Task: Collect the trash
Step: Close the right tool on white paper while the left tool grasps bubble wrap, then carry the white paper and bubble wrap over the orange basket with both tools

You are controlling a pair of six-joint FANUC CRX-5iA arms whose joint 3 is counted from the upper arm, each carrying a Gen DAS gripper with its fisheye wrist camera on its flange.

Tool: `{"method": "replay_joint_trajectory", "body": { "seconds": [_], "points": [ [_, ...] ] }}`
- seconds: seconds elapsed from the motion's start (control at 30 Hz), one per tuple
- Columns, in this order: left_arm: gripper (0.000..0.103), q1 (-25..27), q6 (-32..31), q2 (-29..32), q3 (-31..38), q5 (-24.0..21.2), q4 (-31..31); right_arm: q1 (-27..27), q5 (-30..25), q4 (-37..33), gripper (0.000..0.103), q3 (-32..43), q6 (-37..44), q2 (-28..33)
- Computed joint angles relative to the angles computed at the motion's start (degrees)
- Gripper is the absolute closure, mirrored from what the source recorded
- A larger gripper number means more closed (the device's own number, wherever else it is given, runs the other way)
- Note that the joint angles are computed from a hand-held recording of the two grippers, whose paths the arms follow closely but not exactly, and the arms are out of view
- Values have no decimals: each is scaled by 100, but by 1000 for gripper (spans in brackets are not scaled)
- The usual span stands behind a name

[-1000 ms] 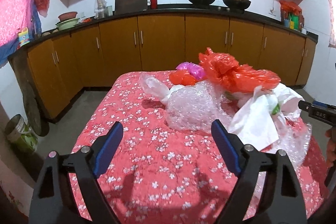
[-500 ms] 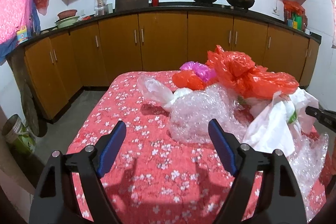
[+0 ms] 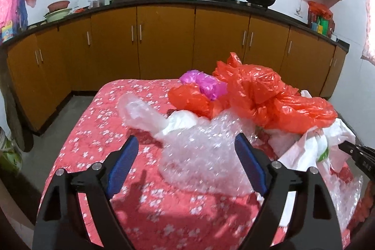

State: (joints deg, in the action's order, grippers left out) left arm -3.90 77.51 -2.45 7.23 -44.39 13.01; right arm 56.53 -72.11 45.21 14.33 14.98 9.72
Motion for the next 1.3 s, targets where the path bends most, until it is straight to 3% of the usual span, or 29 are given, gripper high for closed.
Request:
{"method": "replay_joint_trajectory", "body": {
  "seconds": [0.13,0.2,0.4,0.87,1.3],
  "points": [
    [25,-196,256,76,143,12,-380,-2,6,55,100,-26,-47,8],
    [51,-226,252,139,215,-76,-396,-4,19,81,100,-43,-59,6],
    [75,-229,165,99,119,-14,-451,16,79,221,100,-165,-113,-44],
    [79,285,-517,-658,-479,550,216,228,149,871,100,-366,-445,-271],
    [79,517,94,-908,-161,774,-98,456,154,1387,100,-89,-646,-318]
  ]
}}
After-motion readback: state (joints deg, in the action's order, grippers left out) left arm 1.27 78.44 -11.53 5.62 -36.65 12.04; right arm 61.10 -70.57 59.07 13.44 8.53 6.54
